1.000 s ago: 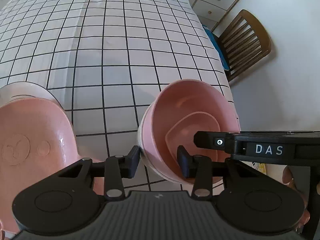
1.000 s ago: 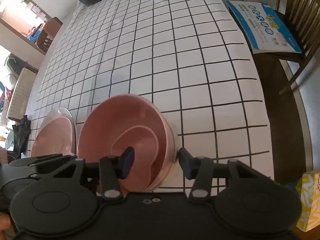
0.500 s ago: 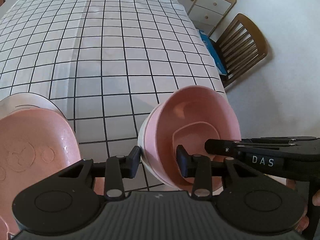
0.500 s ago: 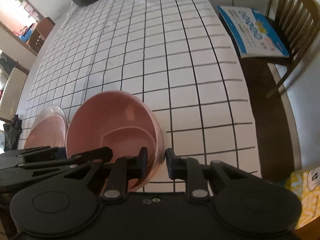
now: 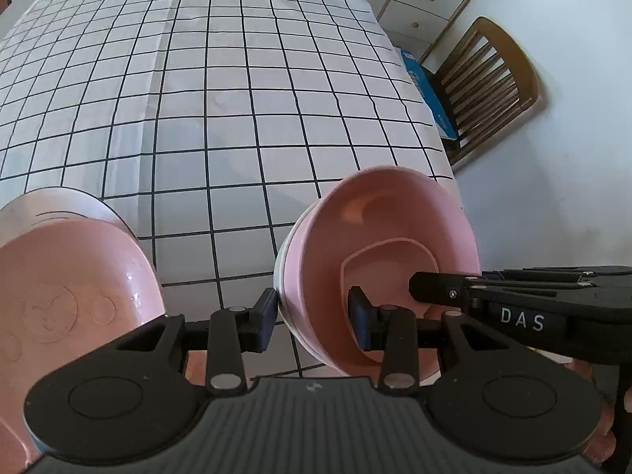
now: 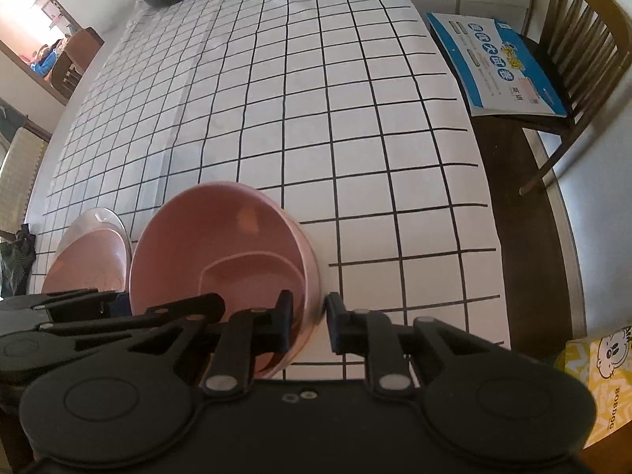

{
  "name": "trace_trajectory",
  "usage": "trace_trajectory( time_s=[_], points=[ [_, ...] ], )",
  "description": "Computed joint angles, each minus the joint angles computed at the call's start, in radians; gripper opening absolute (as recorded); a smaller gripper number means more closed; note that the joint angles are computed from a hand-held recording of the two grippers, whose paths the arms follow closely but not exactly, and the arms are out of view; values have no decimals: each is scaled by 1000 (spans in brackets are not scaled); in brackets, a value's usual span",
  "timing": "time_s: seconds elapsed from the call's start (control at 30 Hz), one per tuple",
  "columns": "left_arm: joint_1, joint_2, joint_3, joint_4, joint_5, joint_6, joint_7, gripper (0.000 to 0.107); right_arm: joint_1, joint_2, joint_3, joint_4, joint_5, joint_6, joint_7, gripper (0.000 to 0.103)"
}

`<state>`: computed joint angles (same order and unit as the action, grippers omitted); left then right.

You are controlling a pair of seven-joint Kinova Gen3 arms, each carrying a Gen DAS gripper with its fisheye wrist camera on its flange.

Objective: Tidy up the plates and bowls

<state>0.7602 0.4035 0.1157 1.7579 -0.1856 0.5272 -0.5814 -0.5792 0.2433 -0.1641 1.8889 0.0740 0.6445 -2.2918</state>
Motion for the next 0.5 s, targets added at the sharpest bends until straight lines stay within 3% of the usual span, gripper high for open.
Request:
trace_trajectory(
  time_s=[0.13, 0.5],
  points=[
    [-2, -35, -5, 13, -7, -2, 7, 38, -12, -20, 0, -17, 14, 25, -18, 17],
    [-34, -143, 13, 44, -61, 99, 105, 38, -96, -5, -23, -152, 116, 120, -65, 17]
  ],
)
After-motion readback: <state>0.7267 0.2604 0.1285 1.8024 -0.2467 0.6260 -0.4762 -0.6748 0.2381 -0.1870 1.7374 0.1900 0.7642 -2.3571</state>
